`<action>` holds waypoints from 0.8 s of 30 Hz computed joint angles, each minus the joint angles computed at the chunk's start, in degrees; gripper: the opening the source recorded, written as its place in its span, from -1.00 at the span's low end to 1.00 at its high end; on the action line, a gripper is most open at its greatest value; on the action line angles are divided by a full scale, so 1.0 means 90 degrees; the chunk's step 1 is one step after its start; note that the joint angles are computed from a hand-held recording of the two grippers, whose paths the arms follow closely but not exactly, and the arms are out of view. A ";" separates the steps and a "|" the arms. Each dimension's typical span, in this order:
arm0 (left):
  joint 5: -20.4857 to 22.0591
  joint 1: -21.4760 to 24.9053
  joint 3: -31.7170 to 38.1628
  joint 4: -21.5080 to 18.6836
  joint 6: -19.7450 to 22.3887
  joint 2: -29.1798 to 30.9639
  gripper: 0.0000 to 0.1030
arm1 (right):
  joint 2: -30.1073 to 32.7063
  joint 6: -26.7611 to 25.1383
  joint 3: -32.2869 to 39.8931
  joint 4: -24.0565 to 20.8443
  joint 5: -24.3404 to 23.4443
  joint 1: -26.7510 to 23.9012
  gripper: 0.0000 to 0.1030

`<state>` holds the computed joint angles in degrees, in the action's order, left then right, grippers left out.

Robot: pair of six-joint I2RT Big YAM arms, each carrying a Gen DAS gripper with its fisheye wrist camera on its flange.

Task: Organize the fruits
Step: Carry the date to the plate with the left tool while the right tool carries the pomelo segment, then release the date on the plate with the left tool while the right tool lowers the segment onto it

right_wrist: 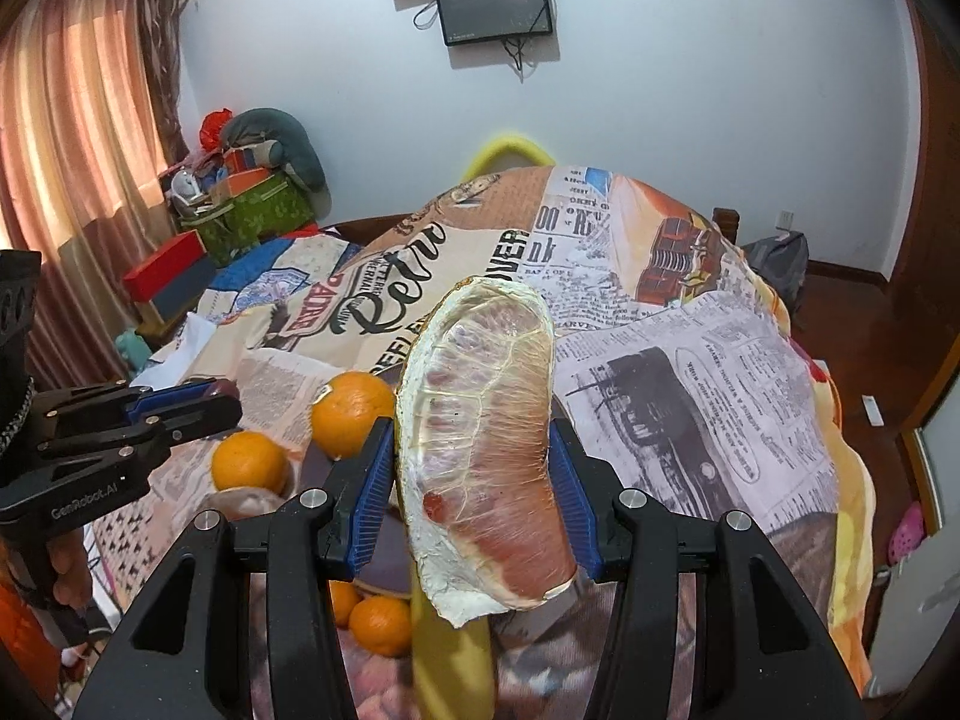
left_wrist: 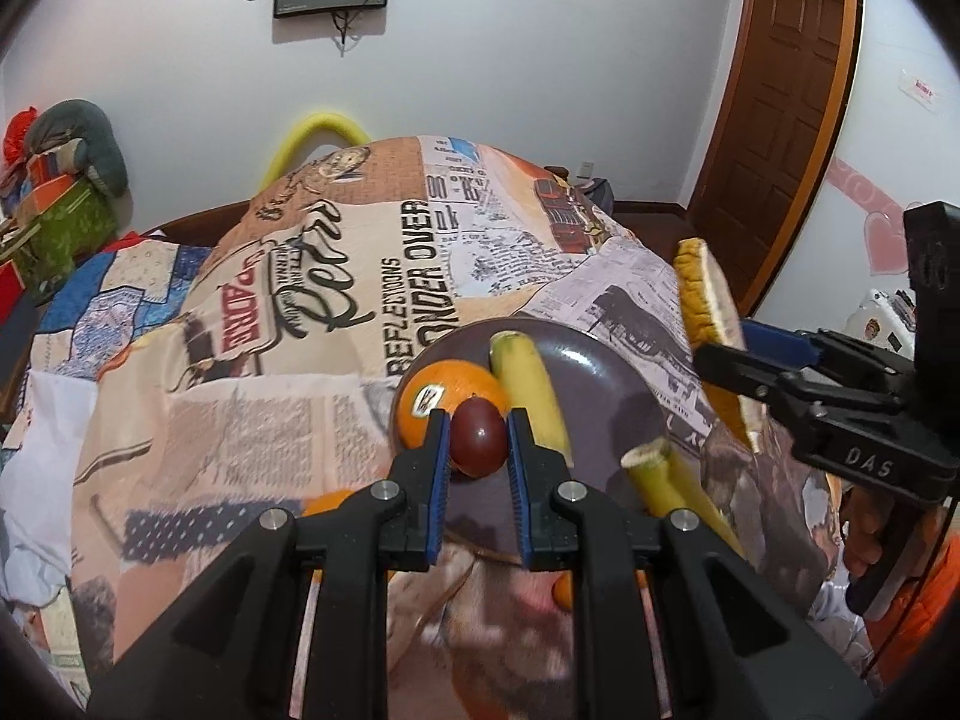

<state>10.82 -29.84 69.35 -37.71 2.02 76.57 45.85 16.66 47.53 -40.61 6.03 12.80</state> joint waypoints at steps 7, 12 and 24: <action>0.0017 -0.0071 0.0449 0.0060 -0.0022 0.0563 -0.65 | 0.0465 -0.0147 0.0091 0.0282 -0.0340 -0.0324 -0.09; -0.0037 -0.0105 0.0796 0.0057 -0.0045 0.0972 -0.65 | 0.0748 -0.0239 0.0155 0.0431 -0.0497 -0.0443 -0.09; -0.0159 -0.0176 0.1611 -0.0263 0.0006 0.1848 -0.65 | 0.1472 -0.0342 0.0280 0.0405 -0.1106 -0.0732 -0.09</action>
